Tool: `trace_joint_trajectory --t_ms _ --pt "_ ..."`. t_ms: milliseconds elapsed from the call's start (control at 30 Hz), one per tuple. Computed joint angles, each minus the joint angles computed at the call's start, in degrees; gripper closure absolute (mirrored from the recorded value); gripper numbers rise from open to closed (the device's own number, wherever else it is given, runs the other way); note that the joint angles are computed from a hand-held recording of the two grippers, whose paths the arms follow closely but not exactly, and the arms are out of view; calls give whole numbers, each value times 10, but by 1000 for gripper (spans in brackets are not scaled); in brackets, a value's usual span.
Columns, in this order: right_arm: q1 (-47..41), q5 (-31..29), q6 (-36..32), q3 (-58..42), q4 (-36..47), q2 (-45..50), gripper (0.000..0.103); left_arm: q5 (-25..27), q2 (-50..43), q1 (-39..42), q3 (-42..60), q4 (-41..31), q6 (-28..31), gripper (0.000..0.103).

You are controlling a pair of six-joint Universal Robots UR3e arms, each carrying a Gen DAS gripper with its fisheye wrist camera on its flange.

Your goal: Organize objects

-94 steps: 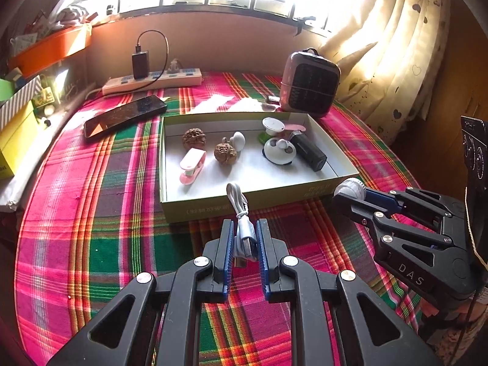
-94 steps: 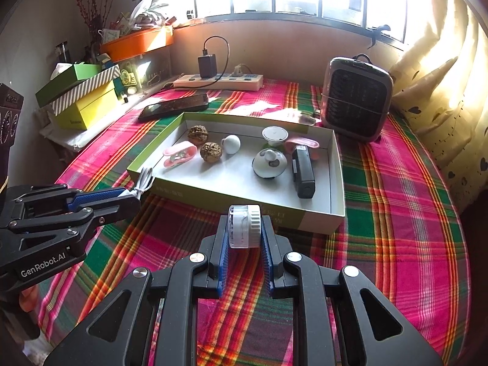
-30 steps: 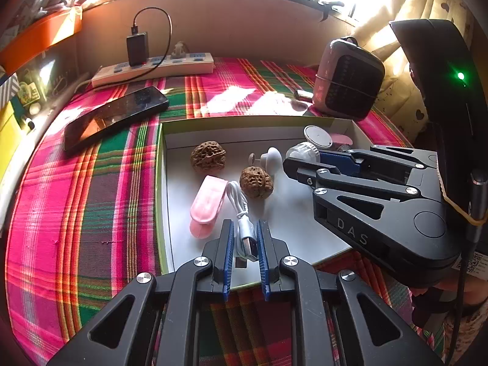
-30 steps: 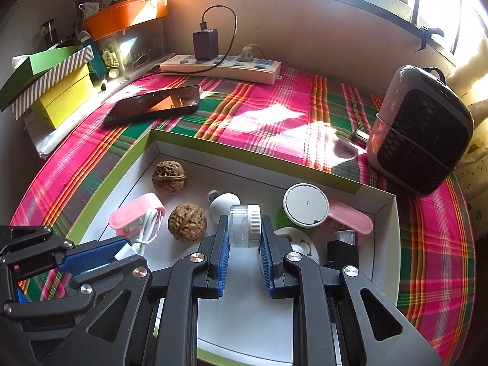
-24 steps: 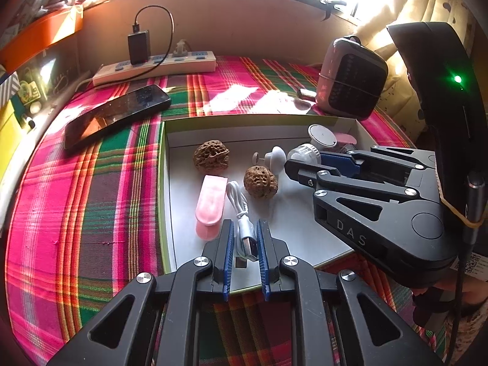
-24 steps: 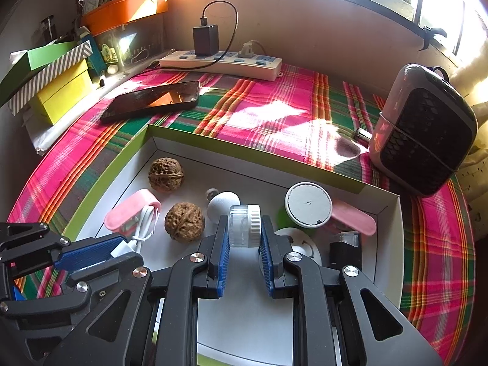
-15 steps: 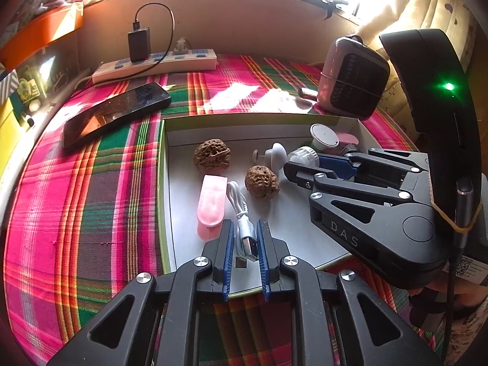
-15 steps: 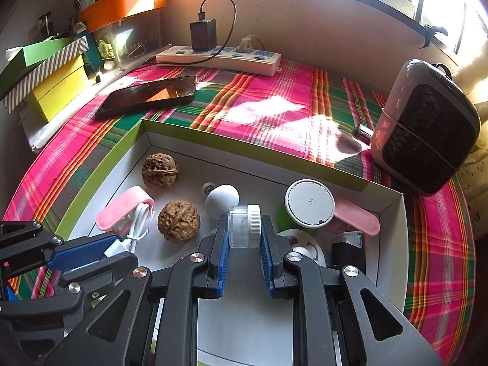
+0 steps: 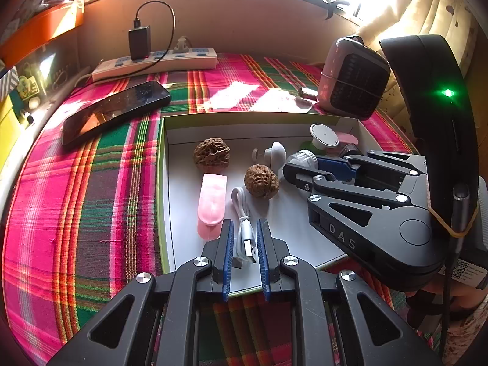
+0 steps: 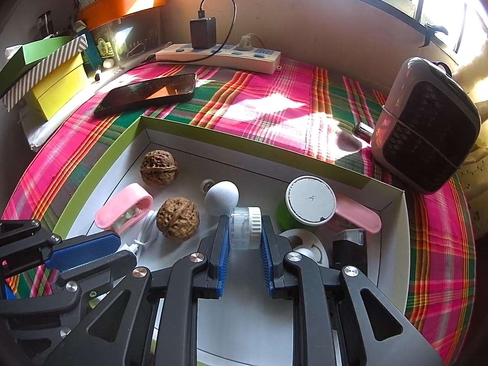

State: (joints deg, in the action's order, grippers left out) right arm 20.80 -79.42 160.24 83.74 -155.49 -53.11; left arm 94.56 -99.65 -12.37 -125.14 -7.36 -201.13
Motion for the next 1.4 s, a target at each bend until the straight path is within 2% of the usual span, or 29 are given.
trace_joint_trajectory --t_ms 333,500,633,767,833,900,1000,1100,1400 --pt "-2 2 3 11 -6 -7 83 2 4 -2 2 -7 -4 89" --pt "-5 6 6 35 -23 -22 70 19 6 -11 5 -15 -11 84" --pt "-10 11 10 57 -35 -37 68 29 12 -17 2 -16 -18 80" --pt "-19 19 21 87 -53 -57 61 53 14 -33 8 -23 -24 77" --pt "-26 26 29 105 -62 -70 61 73 16 -45 11 -22 -27 76" --pt "-33 34 37 124 -74 -84 61 69 23 -45 7 -21 -30 75" --pt "-42 47 40 155 -90 -106 60 102 22 -63 12 -27 -36 75" --pt "-51 54 44 185 -105 -126 60 101 31 -64 5 -25 -44 74" --pt "-71 67 43 286 -165 -192 60 156 42 -108 -3 -36 -74 74"
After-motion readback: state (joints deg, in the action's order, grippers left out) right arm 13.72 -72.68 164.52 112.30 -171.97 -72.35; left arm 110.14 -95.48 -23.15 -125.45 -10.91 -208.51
